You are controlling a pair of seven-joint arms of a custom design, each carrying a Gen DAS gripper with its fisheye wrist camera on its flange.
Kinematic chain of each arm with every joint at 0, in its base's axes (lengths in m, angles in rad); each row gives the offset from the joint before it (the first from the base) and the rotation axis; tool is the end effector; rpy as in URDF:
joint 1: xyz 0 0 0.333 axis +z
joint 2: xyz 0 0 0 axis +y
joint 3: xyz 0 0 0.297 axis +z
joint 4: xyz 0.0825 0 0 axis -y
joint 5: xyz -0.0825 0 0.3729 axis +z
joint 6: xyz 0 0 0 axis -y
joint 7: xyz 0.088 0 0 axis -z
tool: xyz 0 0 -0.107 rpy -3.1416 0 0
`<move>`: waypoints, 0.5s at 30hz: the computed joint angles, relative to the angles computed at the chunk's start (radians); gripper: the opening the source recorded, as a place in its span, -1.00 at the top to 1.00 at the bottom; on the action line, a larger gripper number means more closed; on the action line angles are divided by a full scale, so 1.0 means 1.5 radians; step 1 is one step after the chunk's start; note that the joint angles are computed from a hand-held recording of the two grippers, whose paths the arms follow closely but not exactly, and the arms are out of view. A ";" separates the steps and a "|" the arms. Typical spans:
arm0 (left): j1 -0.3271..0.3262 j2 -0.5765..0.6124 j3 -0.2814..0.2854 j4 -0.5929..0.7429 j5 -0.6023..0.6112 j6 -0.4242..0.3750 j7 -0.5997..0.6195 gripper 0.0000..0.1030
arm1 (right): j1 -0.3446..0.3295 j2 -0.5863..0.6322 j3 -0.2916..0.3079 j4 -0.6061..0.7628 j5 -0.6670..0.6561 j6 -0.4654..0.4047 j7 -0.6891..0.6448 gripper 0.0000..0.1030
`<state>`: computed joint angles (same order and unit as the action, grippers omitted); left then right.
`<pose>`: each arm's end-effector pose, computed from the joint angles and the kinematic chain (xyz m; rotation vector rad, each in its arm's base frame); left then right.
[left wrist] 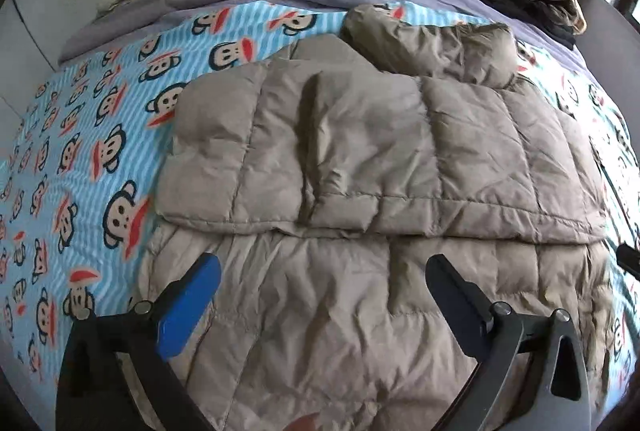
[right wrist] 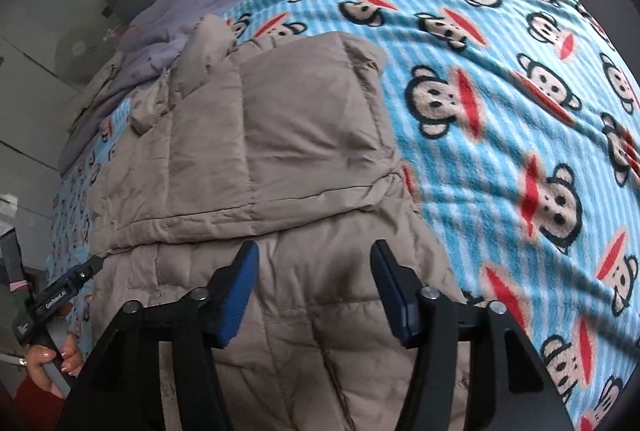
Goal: Fold large clothes
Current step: 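Flatten the folded jacket edges with both tools and release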
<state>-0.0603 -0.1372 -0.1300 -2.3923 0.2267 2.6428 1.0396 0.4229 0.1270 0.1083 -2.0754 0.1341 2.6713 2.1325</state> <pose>0.4935 -0.1016 0.3997 -2.1381 1.8200 -0.4012 0.5165 0.2970 0.4080 -1.7469 2.0098 -0.0173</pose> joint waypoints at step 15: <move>-0.028 -0.100 -0.010 -0.072 -0.010 -0.081 -0.034 -0.99 | 0.014 -0.067 0.026 -0.079 0.058 0.038 -0.045 -0.71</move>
<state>-0.1017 -0.2878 -0.1453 -2.5010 0.2118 2.5219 0.9885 0.4435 0.0266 0.1472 -2.1941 0.2214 2.7289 2.0656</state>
